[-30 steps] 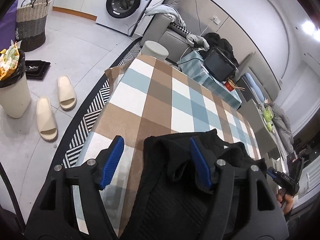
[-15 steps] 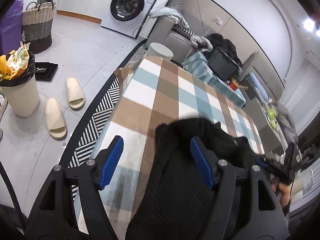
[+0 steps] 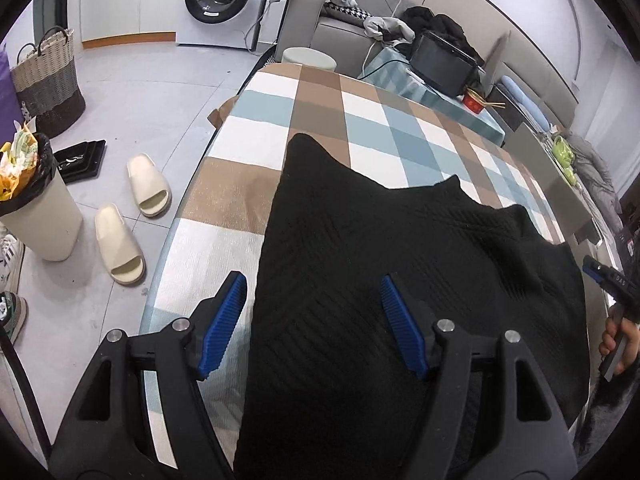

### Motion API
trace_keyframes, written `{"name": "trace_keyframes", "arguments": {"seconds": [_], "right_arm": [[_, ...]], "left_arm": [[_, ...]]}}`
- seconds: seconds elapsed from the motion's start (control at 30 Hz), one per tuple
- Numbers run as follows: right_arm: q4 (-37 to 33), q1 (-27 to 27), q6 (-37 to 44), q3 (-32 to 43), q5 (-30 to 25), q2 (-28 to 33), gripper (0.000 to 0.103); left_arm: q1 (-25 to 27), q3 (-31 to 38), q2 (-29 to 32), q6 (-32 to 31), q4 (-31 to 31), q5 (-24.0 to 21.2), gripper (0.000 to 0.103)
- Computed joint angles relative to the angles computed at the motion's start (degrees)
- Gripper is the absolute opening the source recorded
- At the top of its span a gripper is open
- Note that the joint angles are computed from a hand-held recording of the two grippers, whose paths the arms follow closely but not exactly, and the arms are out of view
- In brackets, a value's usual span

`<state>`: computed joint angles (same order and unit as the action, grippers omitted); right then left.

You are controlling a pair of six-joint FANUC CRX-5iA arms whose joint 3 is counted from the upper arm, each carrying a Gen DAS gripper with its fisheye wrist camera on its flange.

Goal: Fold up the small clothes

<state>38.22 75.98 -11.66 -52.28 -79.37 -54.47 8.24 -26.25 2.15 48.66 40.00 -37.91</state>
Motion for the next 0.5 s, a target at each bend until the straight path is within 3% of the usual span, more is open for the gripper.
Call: {"name": "trace_keyframes", "arguments": {"seconds": [0.2,0.23,0.27,0.3,0.33,0.4,0.5], "right_arm": [[-5.7,-16.3,12.0,0.3,13.6,5.0,0.054],[-6.9,-18.4,13.8,0.7,15.3,6.6,0.051],[-7.4,-19.7,15.1,0.7,16.7,7.4,0.035],[-7.2,-20.1,15.6,0.6,17.2,7.6,0.016],[-6.3,-19.7,15.8,0.3,17.2,7.3,0.009],[-1.7,-17.7,13.5,-2.1,18.5,3.2,0.005],[8.1,-13.2,5.2,-4.6,14.2,-1.0,0.005]], "left_arm": [[-0.5,1.2,1.3,0.6,-0.7,0.3,0.067],[-0.5,1.3,1.4,0.9,-1.1,0.4,0.067],[-0.5,1.3,1.3,1.3,-1.4,0.6,0.067],[-0.5,1.3,1.2,1.5,-1.6,0.7,0.067],[-0.4,1.2,1.2,1.5,-1.5,0.8,0.067],[-0.1,0.8,0.7,1.5,-1.3,1.2,0.067],[0.6,-0.2,-0.4,1.4,-1.2,1.5,0.067]]}}
